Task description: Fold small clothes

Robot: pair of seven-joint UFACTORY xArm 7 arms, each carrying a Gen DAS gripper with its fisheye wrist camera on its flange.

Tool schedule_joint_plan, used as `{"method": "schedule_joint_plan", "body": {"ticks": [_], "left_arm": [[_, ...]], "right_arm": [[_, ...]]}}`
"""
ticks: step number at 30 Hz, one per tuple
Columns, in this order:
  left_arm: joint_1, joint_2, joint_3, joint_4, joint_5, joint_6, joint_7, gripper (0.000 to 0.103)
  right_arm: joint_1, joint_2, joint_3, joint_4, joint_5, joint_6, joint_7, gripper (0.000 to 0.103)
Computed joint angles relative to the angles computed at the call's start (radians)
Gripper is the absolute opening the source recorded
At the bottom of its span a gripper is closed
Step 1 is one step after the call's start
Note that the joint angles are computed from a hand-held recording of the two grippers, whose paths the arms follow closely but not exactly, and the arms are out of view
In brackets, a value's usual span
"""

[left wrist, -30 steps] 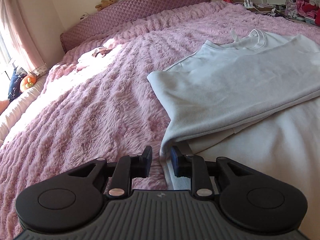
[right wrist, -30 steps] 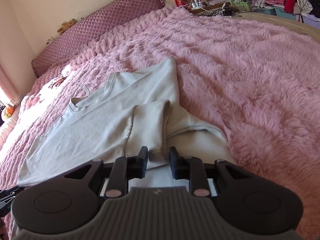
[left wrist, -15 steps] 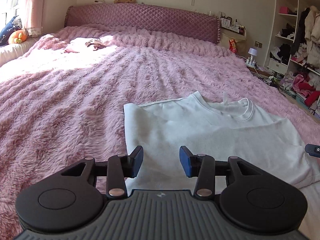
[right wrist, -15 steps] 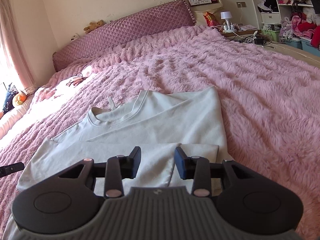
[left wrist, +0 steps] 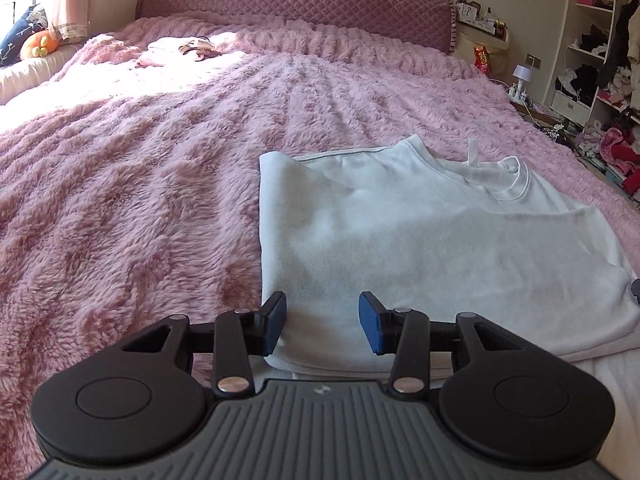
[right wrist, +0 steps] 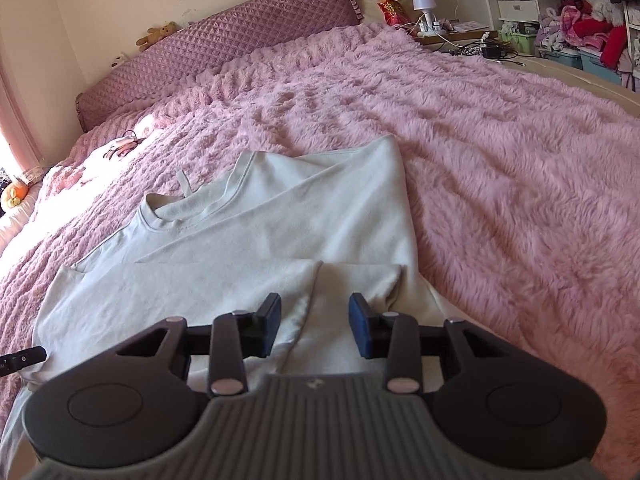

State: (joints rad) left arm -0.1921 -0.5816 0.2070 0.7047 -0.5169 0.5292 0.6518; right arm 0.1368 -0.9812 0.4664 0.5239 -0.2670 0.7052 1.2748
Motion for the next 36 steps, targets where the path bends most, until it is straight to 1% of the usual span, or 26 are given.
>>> {"method": "schedule_joint_plan", "body": {"ticks": [3,5,6,7,8,9,10,11,12,15,17,19,21,24,28,32,36], "left_arm": [[0.017,-0.080,0.020,0.018,-0.001,0.104,-0.021,0.051],[0.034,-0.147,0.031,0.024,0.010,0.186,-0.040,0.055],[0.041,-0.178,0.041,0.025,0.011,0.228,-0.048,0.062],[0.053,-0.214,0.053,0.035,0.017,0.300,-0.072,0.074],[0.065,-0.245,0.066,0.044,0.024,0.371,-0.094,0.080],[0.071,-0.266,0.082,0.054,0.027,0.432,-0.105,0.088],[0.075,-0.297,0.109,0.063,0.028,0.518,-0.113,0.088],[0.083,-0.325,0.126,0.065,0.029,0.577,-0.117,0.088],[0.098,-0.355,0.139,0.065,0.033,0.630,-0.123,0.087],[0.149,-0.433,0.168,0.063,0.062,0.759,-0.143,0.088],[0.182,-0.469,0.195,0.070,0.085,0.832,-0.154,0.088],[0.211,-0.488,0.230,0.080,0.111,0.894,-0.156,0.088],[0.245,-0.489,0.256,0.087,0.138,0.930,-0.159,0.088],[0.296,-0.452,0.295,0.105,0.172,0.978,-0.179,0.088],[0.355,-0.386,0.361,0.113,0.162,1.049,-0.211,0.088],[0.391,-0.325,0.390,0.104,0.133,1.128,-0.203,0.087],[0.438,-0.316,0.377,0.071,0.115,1.182,-0.158,0.088]], "right_arm": [[0.033,-0.059,-0.008,0.030,0.011,0.069,-0.021,0.040],[0.059,-0.108,-0.009,0.056,0.023,0.131,-0.047,0.043],[0.075,-0.142,-0.006,0.075,0.031,0.175,-0.061,0.044],[0.087,-0.169,-0.003,0.092,0.044,0.215,-0.073,0.047],[0.098,-0.193,-0.001,0.106,0.059,0.250,-0.082,0.051],[0.112,-0.216,0.000,0.119,0.077,0.282,-0.092,0.052],[0.137,-0.245,-0.002,0.135,0.103,0.323,-0.107,0.052],[0.149,-0.263,-0.001,0.145,0.120,0.349,-0.122,0.053],[0.166,-0.281,0.005,0.170,0.138,0.398,-0.147,0.053],[0.186,-0.323,0.037,0.234,0.185,0.518,-0.202,0.053],[0.200,-0.363,0.058,0.272,0.238,0.592,-0.210,0.054],[0.207,-0.410,0.079,0.301,0.295,0.657,-0.202,0.055],[0.209,-0.449,0.099,0.328,0.342,0.726,-0.204,0.056],[0.201,-0.500,0.132,0.374,0.406,0.850,-0.207,0.056],[0.181,-0.586,0.137,0.398,0.489,0.984,-0.181,0.056],[0.156,-0.656,0.116,0.390,0.553,1.064,-0.180,0.056],[0.134,-0.725,0.084,0.368,0.621,1.095,-0.190,0.055]]}}
